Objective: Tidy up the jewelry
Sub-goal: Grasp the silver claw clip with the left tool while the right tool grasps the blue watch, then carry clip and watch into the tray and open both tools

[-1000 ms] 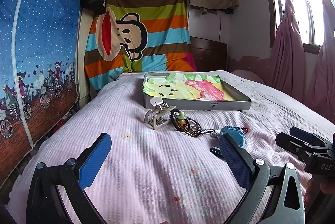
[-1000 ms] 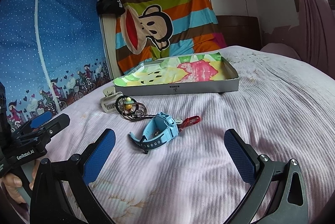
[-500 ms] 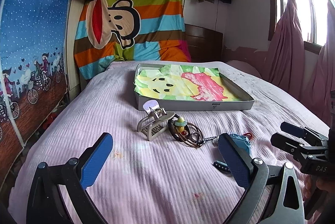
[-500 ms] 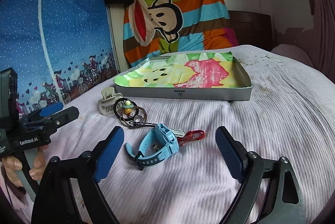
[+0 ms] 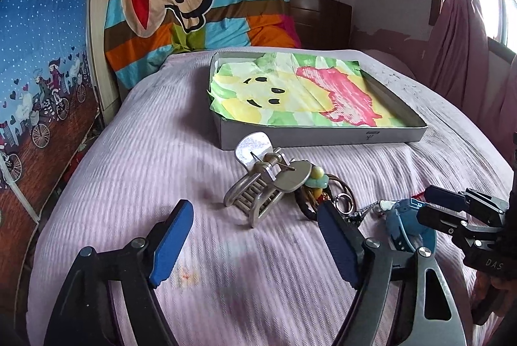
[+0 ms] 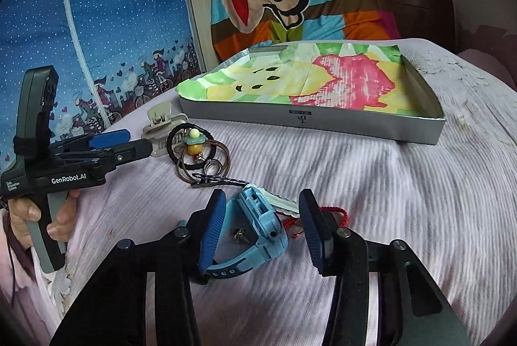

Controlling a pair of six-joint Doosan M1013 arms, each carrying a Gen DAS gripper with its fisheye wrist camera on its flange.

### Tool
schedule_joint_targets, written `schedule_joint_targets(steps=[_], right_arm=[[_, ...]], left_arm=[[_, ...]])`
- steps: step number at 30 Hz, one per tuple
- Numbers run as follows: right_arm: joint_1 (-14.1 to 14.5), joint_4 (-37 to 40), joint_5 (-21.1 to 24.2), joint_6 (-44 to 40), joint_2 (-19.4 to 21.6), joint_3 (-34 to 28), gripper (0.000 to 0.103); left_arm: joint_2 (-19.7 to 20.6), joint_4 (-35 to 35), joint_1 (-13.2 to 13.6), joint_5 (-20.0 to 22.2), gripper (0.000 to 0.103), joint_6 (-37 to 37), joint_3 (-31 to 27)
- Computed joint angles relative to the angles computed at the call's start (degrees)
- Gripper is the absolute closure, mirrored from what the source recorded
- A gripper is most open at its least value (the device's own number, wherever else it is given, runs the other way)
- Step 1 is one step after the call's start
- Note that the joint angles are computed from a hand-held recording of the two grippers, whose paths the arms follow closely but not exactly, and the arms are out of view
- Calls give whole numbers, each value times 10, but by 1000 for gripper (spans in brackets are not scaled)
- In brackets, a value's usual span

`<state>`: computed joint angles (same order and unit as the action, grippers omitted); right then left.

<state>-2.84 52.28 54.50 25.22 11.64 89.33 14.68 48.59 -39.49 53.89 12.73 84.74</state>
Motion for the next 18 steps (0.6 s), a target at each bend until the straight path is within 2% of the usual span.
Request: schedule_joint_targets(steps=[4, 7, 11, 17, 18], right_arm=[[5, -17, 13, 12, 9, -6, 73], [5, -17, 18, 17, 13, -8, 75], [4, -21, 25, 20, 15, -11, 75], [2, -26, 32, 20, 15, -11, 75], [2, -28, 32, 22, 15, -11, 75]], left_arm=[[0, -13, 12, -19, 25, 14, 0], [2, -35, 22, -43, 28, 51, -4], [5, -63, 29, -57, 55, 91, -10], [-3, -65, 23, -71, 79, 102, -2], [-3, -67, 22, -71, 79, 104, -2]])
